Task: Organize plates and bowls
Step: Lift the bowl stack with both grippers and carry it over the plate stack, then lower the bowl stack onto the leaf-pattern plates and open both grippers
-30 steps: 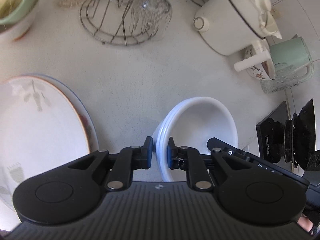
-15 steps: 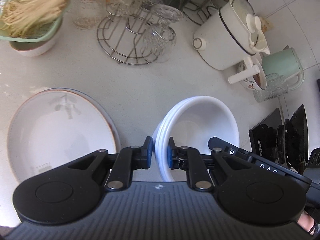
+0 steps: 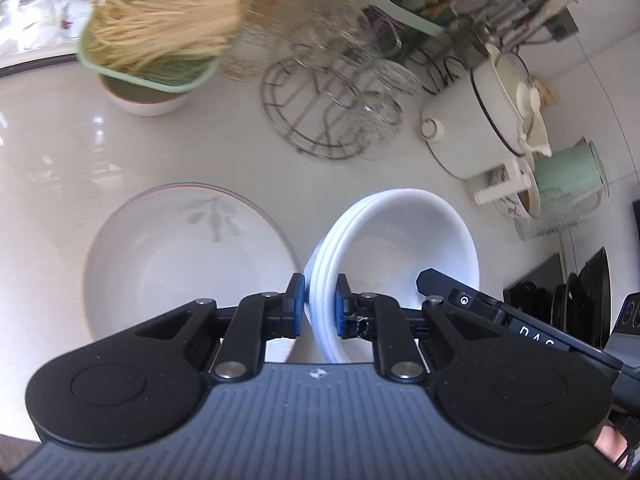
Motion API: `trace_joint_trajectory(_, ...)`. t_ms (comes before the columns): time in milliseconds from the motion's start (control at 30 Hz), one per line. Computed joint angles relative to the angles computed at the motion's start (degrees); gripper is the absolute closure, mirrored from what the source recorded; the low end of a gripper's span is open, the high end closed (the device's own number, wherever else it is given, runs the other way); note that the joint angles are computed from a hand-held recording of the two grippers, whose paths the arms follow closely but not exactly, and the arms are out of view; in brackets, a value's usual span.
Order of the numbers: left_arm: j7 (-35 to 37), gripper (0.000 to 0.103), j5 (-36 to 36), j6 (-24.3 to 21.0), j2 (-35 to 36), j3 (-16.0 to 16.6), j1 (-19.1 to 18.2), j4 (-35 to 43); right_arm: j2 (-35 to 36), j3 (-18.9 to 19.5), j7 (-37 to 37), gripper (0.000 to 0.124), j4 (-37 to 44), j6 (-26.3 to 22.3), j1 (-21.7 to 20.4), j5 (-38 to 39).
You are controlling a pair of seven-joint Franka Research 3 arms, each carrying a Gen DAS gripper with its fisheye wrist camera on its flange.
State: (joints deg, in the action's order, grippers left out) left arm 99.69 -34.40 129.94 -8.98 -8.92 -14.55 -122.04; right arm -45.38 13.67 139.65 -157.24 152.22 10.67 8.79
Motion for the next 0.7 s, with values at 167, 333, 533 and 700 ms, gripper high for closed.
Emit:
trace_joint_trajectory(167, 0.4, 0.086, -0.7, 0.4, -1.7, 1.3, 1.1, -1.8, 4.2, 0.1, -1.8, 0.109, 3.3, 0.7, 1.2, -0.4)
trace_joint_trajectory(333, -0.6, 0.086, 0.1, 1.5, -3.6, 2.5, 2.1, -4.1, 8.6, -0.2, -3.5, 0.109, 6.0, 2.5, 3.0, 0.2)
trace_joint_trajectory(533, -0.2, 0.085, -0.9, 2.3, -4.0, 4.2, 3.2, -6.1, 14.5, -1.1, -6.3, 0.109, 8.7, 4.2, 5.6, 1.5)
trace_joint_trajectory(700, -0.1, 0.086, 0.1, 3.0, -2.6, 4.2, 4.2, -7.2, 18.8, -1.8, -7.9, 0.109, 10.6, 2.4, 7.3, 2.9)
